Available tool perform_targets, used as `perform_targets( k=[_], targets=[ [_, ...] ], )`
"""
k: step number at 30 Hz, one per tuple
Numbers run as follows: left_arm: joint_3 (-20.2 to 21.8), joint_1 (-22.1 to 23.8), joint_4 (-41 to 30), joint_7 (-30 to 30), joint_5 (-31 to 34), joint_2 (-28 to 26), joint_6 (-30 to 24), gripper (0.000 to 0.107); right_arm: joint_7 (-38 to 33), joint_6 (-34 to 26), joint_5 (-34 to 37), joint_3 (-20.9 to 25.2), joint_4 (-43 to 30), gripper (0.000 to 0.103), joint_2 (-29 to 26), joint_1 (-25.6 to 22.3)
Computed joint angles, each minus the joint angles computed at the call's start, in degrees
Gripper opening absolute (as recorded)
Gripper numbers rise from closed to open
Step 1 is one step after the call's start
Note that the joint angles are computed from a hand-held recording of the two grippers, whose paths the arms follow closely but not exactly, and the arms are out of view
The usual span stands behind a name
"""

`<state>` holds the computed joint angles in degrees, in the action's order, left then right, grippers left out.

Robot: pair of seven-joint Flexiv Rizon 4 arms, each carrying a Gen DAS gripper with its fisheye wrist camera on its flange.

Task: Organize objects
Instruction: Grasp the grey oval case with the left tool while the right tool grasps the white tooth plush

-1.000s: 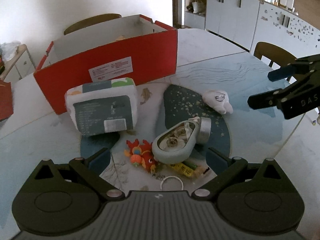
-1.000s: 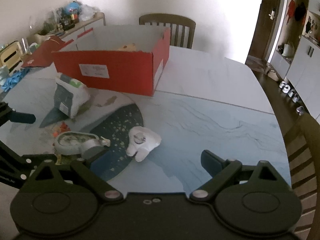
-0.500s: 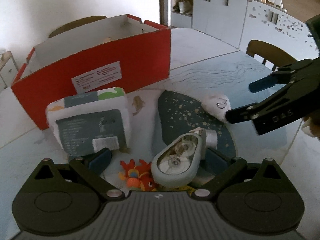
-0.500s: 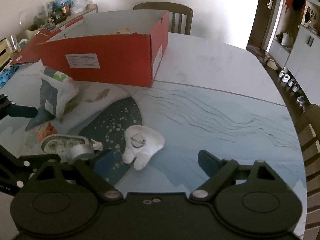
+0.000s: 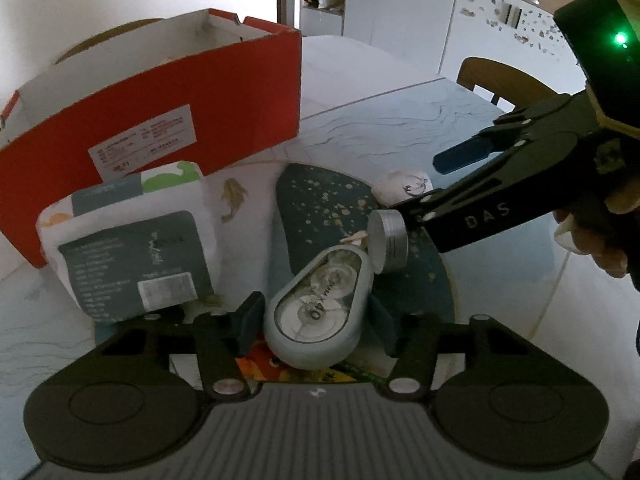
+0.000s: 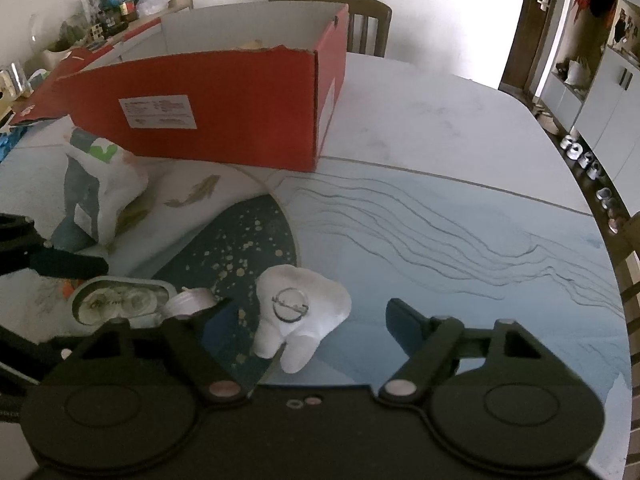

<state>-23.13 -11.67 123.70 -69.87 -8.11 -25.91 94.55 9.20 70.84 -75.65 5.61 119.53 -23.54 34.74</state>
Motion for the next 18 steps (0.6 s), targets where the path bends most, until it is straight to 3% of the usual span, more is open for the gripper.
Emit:
perform_targets(
  k=[8,10,18],
  targets=[
    [-2.52,1.79,-0.16,1.06,-0.33,-0.32,-0.67,0.055,-0.41,-0.04,0.77,-0.47,-0.61,0.063,-1.02,0.82],
    [-2.43,1.61,-0.01,1.23,-0.19,-0.21,-0.30,0.054,0.08,-0.41,0.26,-0.52,-0.50,0.050,-0.77,0.98],
    [-4.15,3.28,1.51,-0.72,-2.19,1.31,-0.15,0.054,-0.38,-2.95,-0.47,0.67,0.94,0.048,1.39,0.90]
  ],
)
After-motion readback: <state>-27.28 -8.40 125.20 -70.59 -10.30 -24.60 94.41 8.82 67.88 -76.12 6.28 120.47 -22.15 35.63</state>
